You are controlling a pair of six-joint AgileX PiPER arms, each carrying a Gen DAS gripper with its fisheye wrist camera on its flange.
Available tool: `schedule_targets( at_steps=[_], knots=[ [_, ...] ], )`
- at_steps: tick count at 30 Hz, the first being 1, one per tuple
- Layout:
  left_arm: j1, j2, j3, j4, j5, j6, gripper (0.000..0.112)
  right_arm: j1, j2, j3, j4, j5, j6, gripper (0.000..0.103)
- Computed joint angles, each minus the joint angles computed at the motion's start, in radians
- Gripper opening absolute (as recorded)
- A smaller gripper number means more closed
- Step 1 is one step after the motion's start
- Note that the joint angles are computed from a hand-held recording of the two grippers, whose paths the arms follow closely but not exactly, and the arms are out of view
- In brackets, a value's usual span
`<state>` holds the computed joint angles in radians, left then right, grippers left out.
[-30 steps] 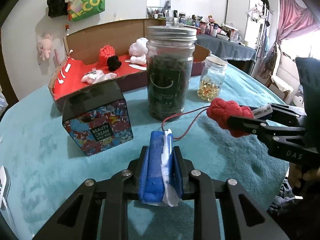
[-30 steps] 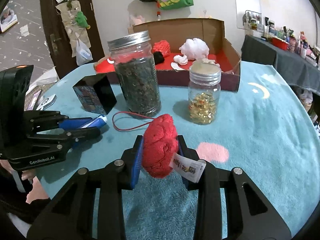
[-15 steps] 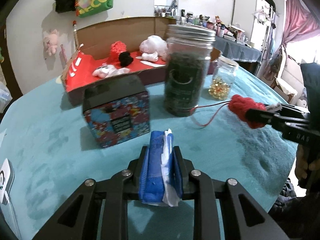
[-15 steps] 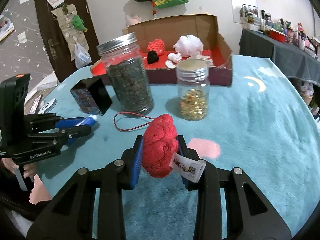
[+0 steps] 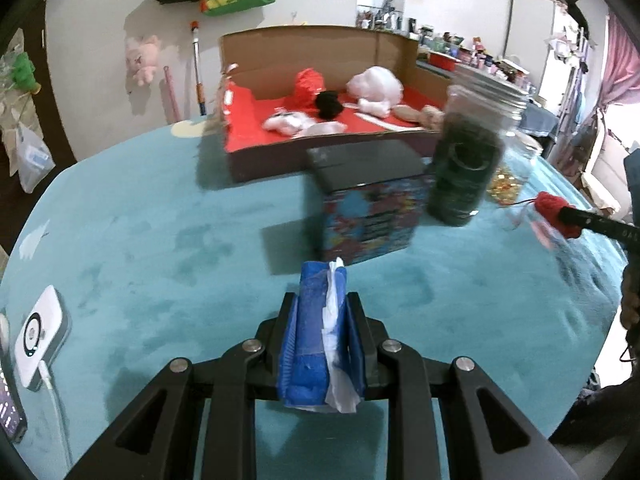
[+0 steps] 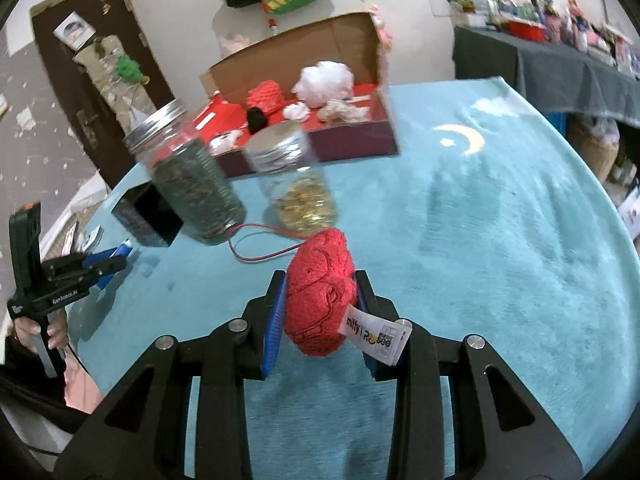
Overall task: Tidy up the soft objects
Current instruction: 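Lift and carry the blue tube and red yarn ball with both tools into the box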
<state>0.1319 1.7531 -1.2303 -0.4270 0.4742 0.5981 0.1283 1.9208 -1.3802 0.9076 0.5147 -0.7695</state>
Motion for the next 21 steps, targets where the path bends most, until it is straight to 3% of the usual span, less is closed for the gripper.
schedule_targets(
  at_steps=[8,21],
  knots=[
    [0.078,0.105,-0.146,-0.058,0.105,0.106,0.025,-0.072,0.092,-0.14,-0.025,0.131,0.058,0.031],
    [0.086,0.265,-0.413,0.02,0.254,0.116,0.025,-0.088,0.256,-0.489,-0.227,0.308,0.195,0.031]
  ],
)
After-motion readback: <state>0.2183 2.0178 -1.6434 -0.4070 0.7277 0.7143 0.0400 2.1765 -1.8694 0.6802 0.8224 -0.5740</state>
